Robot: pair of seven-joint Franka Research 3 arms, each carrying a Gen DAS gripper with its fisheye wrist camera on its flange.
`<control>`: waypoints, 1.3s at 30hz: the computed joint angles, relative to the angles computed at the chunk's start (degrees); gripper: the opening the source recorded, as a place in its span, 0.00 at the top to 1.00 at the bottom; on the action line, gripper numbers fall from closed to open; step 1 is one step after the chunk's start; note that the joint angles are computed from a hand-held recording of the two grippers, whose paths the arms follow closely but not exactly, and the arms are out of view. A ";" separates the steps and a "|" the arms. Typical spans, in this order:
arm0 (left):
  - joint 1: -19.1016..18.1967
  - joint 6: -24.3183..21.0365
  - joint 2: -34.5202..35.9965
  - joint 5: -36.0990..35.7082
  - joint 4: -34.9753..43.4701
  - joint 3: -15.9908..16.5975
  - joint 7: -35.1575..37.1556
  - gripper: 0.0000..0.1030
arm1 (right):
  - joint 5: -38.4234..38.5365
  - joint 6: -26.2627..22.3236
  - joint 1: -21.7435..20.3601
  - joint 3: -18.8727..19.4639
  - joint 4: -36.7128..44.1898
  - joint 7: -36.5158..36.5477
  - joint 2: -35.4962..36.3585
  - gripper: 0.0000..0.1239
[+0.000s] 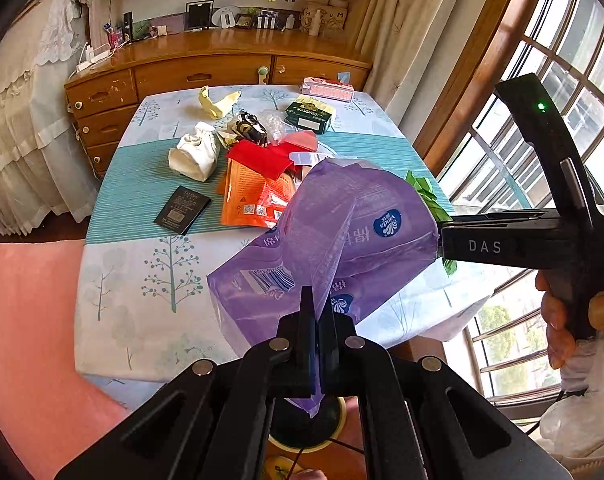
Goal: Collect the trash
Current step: 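Carry purple bag and green paper over the bin with both tools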
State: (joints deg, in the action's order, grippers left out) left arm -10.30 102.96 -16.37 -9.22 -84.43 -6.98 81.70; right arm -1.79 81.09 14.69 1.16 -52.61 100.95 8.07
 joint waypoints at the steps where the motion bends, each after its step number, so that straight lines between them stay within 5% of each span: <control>1: 0.01 -0.25 -1.37 -0.76 -1.03 0.61 0.67 0.99 | -0.42 0.63 0.63 0.36 -2.24 0.86 -1.83 0.71; 12: -1.28 -5.85 -15.74 -2.96 -12.68 4.38 5.36 0.99 | -0.13 5.80 2.22 5.90 -25.05 10.91 -20.15 0.71; 27: -3.07 -7.16 -30.99 -4.81 -38.16 4.56 -5.98 0.99 | 4.59 6.65 2.75 10.06 -48.75 7.07 -34.01 0.71; 34: -3.77 -2.11 -36.85 -5.82 -55.43 4.05 -11.07 0.99 | 9.63 12.61 3.99 10.45 -67.60 3.93 -40.48 0.71; 39: -6.30 6.51 -36.86 -6.30 -66.80 2.65 -11.22 0.99 | 14.26 21.25 4.35 9.74 -81.03 3.63 -43.00 0.71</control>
